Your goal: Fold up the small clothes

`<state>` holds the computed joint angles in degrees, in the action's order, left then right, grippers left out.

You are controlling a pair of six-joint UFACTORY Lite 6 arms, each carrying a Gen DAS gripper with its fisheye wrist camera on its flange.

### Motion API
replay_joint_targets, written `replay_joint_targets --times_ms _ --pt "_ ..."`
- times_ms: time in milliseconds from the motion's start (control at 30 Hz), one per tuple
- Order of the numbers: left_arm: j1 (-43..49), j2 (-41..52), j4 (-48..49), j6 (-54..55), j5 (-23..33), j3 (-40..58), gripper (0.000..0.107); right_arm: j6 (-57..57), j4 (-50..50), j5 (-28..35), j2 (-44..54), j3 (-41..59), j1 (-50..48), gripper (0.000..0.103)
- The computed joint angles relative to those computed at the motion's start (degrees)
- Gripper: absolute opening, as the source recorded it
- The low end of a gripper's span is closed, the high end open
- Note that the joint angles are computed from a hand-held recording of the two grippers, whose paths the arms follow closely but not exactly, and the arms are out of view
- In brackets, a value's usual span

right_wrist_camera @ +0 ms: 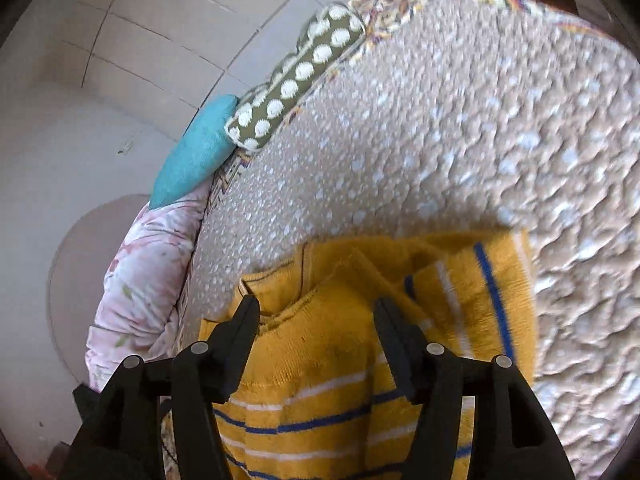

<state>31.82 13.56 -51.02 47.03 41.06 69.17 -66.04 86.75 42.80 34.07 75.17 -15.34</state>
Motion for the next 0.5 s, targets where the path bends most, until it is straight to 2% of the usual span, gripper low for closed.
replay_joint_targets --times_ms 200,367,400,467,500 --pt "7.2 -17.2 -3.1 12.0 -6.0 -19.9 0.069 -2.0 -1.3 -1.2 -11.6 -10.5 1.5 0.065" --pt "8.7 -27.4 -9.8 24.9 -15.8 -33.3 0.071 2.8 -4.7 -7.6 -14.9 -11.4 14.7 0.065" --pt "9.1 -27.9 -11.6 27.7 -16.3 -34.4 0.071 4.4 -6.0 -10.0 -14.6 -10.6 18.2 0.065" --pt "11.9 -28.1 -16.1 35.6 -15.0 -36.1 0.071 9.7 -11.1 -15.9 -11.5 -6.3 26.3 0.053" --pt "14.8 -27.5 -17.9 39.8 -12.3 -36.3 0.071 15.2 -16.5 -18.8 -8.7 -2.6 30.8 0.05"
